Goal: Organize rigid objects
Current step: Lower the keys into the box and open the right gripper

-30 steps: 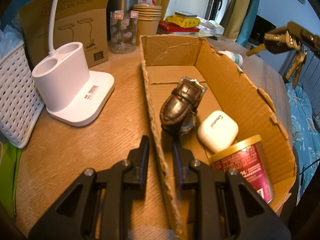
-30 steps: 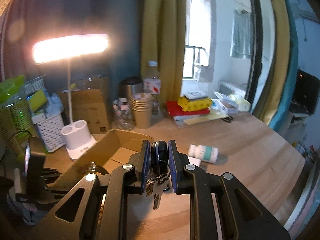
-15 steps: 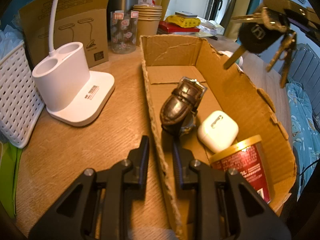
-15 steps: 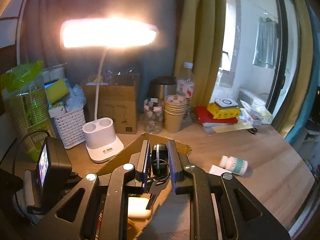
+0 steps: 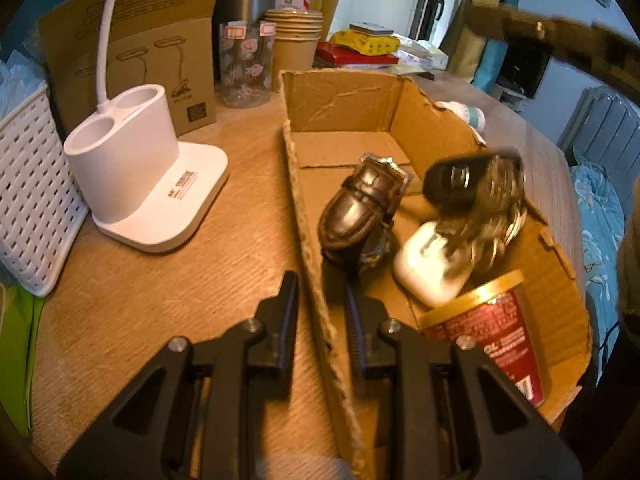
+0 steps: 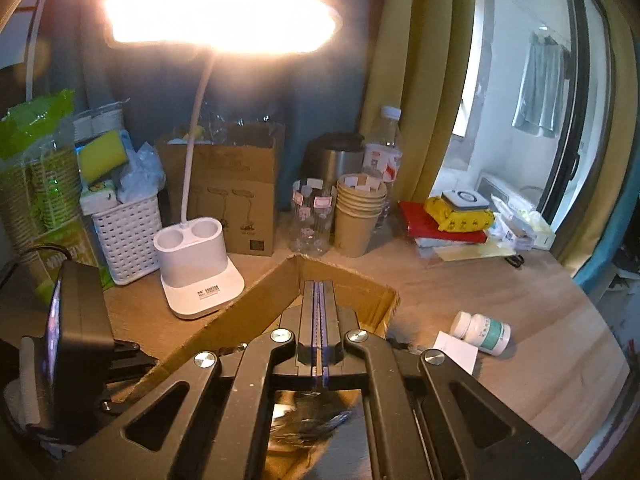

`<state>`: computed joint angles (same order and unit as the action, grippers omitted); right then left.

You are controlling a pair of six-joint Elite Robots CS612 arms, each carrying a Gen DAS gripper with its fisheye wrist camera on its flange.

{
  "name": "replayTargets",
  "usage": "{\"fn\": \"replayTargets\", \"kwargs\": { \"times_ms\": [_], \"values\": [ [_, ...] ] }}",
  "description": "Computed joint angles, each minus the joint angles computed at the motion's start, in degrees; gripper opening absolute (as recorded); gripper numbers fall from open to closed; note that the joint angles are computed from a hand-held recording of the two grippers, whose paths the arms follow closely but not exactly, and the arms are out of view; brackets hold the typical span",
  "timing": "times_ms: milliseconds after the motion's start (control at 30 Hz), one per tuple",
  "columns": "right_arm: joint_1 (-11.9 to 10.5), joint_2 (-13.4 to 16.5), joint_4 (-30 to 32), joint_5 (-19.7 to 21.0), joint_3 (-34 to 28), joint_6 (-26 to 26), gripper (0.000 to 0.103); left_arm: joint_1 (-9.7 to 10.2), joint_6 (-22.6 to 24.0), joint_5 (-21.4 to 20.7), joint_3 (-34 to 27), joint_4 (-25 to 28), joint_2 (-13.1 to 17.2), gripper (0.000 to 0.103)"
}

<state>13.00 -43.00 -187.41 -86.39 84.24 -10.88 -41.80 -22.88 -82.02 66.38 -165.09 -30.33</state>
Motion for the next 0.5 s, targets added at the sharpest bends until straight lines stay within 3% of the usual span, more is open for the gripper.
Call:
{"fn": "replayTargets", "kwargs": {
  "times_ms": [500],
  "values": [
    [-1.1, 0.4, 1.6, 2.3, 1.1, 2.5, 0.001, 0.01, 0.1, 0.0, -0.1, 0.1, 0.0, 0.025]
  ]
}}
